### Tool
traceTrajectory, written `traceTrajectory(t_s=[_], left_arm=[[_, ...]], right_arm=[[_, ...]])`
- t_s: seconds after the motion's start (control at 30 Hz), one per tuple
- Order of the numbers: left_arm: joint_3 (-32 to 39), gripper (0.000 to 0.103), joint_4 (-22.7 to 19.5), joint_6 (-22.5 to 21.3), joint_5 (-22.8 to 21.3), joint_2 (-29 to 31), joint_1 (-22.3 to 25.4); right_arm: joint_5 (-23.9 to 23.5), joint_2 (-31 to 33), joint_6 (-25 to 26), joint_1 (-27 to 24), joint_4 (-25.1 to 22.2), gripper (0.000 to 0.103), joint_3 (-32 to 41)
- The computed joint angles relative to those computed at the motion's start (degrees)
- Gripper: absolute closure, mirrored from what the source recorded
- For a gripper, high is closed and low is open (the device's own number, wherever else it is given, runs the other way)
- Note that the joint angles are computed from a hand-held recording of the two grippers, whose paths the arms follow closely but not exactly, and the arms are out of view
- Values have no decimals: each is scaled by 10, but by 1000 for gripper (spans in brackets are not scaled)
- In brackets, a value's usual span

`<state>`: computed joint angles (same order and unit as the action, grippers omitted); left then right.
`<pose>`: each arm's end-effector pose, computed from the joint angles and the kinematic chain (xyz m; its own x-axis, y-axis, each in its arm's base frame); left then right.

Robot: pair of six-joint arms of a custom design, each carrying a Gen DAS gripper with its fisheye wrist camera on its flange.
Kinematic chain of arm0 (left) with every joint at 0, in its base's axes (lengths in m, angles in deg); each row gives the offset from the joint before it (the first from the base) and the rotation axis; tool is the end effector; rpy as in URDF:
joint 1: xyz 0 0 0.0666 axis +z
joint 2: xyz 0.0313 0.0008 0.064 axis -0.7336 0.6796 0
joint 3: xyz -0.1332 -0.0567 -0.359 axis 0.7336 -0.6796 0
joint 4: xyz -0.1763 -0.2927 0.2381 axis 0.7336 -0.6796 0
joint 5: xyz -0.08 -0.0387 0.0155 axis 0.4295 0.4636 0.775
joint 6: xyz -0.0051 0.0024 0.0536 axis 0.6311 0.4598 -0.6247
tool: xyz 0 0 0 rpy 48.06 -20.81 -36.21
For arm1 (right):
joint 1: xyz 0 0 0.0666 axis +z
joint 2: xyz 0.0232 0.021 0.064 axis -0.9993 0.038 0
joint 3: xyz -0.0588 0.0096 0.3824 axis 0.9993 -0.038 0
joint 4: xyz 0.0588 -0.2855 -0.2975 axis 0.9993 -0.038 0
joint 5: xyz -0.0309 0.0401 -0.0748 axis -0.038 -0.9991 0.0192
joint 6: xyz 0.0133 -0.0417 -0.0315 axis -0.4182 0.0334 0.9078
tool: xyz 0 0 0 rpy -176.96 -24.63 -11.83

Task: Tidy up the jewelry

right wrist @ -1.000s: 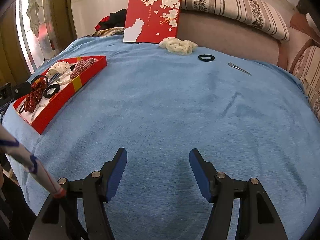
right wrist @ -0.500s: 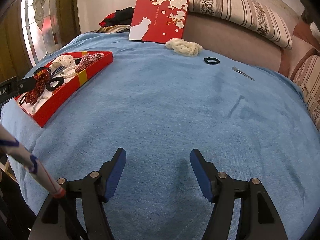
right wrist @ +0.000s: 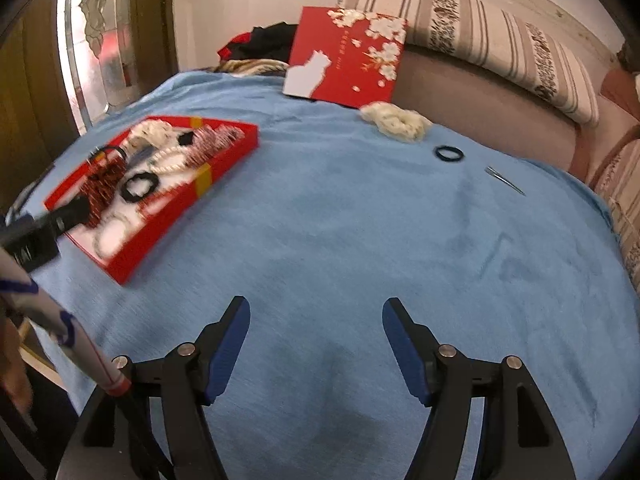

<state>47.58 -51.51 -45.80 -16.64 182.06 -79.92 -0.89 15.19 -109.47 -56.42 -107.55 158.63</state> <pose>0.5512 -0.3367 0.4811 -0.6410 -0.0273 -0.7671 -0.0289 0.9995 -0.0115 0.5150 0.2970 0.4804 -0.7490 0.0572 -0.6601 0.0917 0.9956 -0.0178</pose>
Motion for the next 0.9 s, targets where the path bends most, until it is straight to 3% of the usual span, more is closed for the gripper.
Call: traceTrajectory(t_s=[0.47, 0.9], left_arm=[[-29, 0, -10, 46, 7, -26, 35], [-21, 0, -22, 64, 22, -25, 45]], right_arm=[[14, 96, 43, 26, -46, 27, 150], [24, 145, 80, 33, -70, 25, 231]])
